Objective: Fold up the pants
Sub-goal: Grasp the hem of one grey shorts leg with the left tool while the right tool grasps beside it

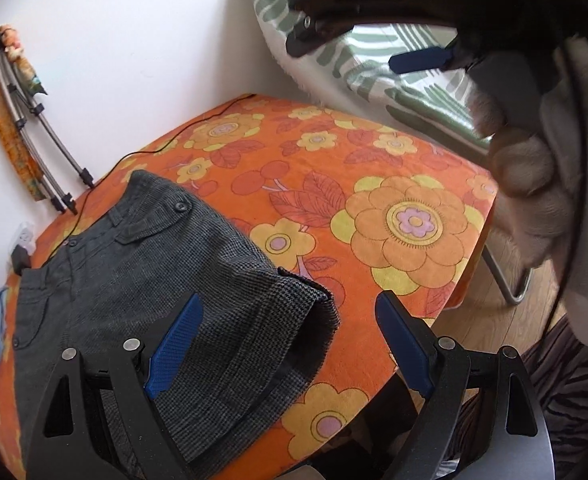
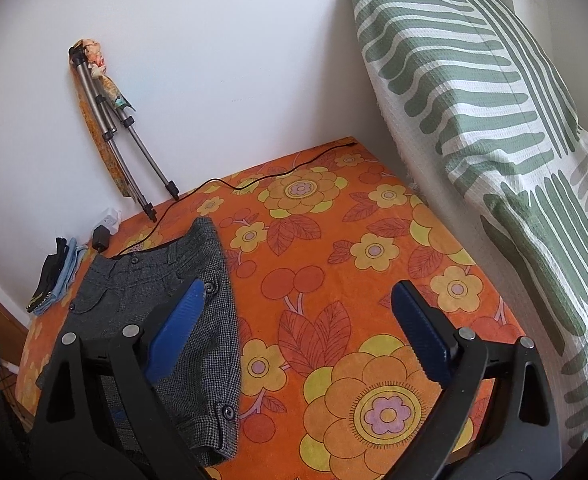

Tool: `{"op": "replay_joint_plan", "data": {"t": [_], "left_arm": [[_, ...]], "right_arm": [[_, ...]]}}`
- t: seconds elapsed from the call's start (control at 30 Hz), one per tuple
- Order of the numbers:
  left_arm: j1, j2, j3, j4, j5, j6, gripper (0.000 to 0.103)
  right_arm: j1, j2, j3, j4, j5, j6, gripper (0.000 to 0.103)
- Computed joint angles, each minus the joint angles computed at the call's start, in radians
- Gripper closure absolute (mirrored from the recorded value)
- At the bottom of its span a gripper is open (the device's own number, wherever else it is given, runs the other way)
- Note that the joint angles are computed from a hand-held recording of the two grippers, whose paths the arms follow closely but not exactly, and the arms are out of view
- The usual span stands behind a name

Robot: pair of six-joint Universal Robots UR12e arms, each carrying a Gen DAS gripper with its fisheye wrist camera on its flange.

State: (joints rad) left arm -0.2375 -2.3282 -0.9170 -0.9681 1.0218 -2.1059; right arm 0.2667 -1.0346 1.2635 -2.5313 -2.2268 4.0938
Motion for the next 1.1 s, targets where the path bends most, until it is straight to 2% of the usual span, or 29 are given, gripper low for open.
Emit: {"op": "replay_joint_plan", "data": {"t": [0.17, 0.23, 0.3, 0.33, 0.43, 0.47, 0.5, 0.57, 0.73, 0.83, 1.1], "left_arm": [[-0.019, -0.008, -0.019, 0.077, 0.059, -0.005, 0.024], [-0.025, -0.011, -0.029, 0.113, 0.083, -0.006, 0.030], [-0.028, -0.019, -0.020, 0.112, 0.097, -0.011, 0.042], [-0.027, -0.025, -0.006, 0.088, 0.094, -0.016, 0.044], [-0.022, -0.050, 0.062, -0.039, 0.068, -0.031, 0.062], [-0.022, -0.062, 0.094, -0.091, 0.068, -0.034, 0.074], [-0.022, -0.073, 0.121, -0.130, 0.068, -0.038, 0.082], [-0.017, -0.089, 0.161, -0.177, 0.054, -0.055, 0.089], [0.003, -0.101, 0.202, -0.211, 0.007, -0.073, 0.091], [0.013, -0.110, 0.228, -0.224, -0.012, -0.089, 0.091], [0.033, -0.135, 0.289, -0.254, -0.038, -0.140, 0.091]], "right_arm": [[-0.003, -0.005, 0.009, -0.001, 0.011, 0.006, 0.006], [-0.007, -0.003, 0.008, -0.005, 0.024, 0.006, 0.006], [-0.012, -0.001, 0.006, -0.011, 0.043, 0.004, 0.006], [-0.015, 0.001, 0.005, -0.015, 0.052, 0.000, 0.006], [-0.026, 0.014, -0.015, -0.016, 0.091, -0.019, 0.006], [-0.031, 0.020, -0.023, -0.015, 0.105, -0.027, 0.006], [-0.036, 0.026, -0.033, -0.017, 0.124, -0.038, 0.006], [-0.052, 0.042, -0.052, -0.032, 0.186, -0.066, 0.006], [-0.088, 0.089, -0.118, -0.023, 0.317, -0.103, 0.006], [-0.110, 0.109, -0.135, -0.028, 0.373, -0.087, 0.006], [-0.174, 0.173, -0.182, -0.056, 0.575, -0.039, 0.015]]}}
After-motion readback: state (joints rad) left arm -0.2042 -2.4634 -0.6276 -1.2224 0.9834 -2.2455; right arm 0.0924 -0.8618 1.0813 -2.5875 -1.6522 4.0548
